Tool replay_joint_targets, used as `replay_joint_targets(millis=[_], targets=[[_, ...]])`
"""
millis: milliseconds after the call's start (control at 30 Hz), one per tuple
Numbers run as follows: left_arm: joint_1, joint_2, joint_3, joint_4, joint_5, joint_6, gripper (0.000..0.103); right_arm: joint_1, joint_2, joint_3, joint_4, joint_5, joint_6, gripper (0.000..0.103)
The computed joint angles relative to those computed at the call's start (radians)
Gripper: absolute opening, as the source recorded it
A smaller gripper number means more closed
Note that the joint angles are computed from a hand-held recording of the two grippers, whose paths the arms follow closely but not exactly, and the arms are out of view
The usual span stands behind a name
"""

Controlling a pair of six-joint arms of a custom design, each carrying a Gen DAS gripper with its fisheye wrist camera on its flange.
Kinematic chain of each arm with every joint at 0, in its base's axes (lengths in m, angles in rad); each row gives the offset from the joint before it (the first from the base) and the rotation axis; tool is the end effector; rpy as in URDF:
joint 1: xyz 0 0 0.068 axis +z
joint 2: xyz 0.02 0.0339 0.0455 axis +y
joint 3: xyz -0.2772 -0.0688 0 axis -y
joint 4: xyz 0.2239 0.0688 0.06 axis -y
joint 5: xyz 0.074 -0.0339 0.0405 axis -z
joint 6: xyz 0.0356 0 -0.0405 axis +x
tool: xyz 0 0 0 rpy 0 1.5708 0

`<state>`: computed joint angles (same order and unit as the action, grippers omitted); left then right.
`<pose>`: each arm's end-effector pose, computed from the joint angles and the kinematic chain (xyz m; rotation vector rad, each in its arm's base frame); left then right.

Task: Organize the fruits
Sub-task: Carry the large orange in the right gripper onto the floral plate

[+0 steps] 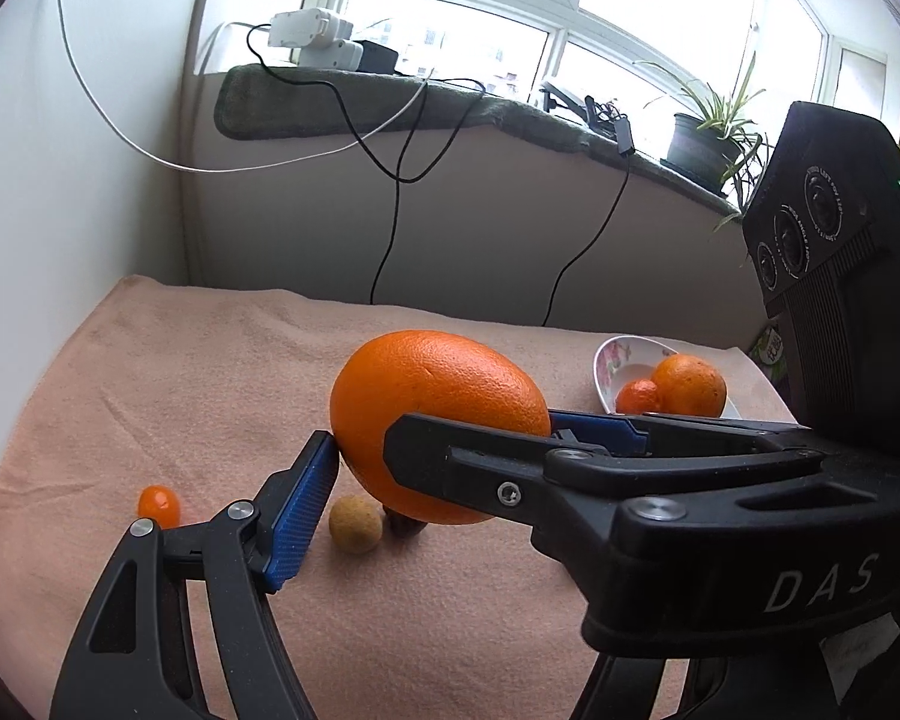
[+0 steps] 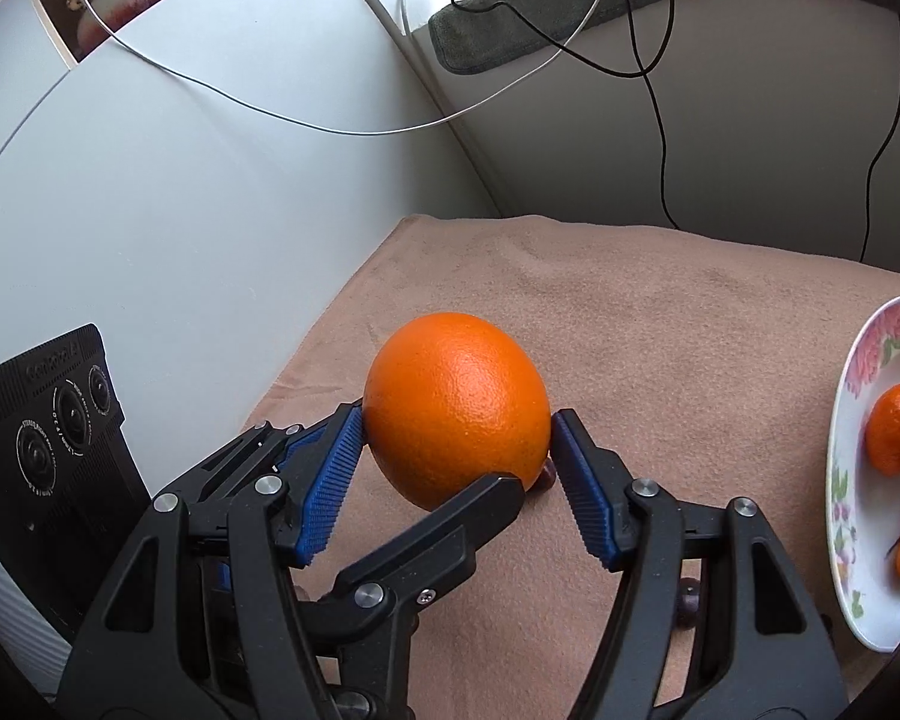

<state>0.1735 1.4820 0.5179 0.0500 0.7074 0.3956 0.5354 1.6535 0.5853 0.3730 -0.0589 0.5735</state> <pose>0.2345 0.0176 0.1598 0.5342 2.2194 -0.5860 0.2462 0.1485 0.1523 0.0124 2.3494 0.6378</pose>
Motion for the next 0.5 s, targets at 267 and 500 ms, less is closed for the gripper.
replay_joint_targets(millis=[267,500], targets=[[-0.14,-0.11,-0.067,0.031,-0.042,-0.098,0.072,-0.037,-0.188,-0.148,-0.028,0.022,0.008,0.067],[-0.28,-0.175,-0.114,0.061,-0.104,-0.174,0.072,-0.114,-0.362,-0.274,-0.069,-0.001,-0.003,0.067]])
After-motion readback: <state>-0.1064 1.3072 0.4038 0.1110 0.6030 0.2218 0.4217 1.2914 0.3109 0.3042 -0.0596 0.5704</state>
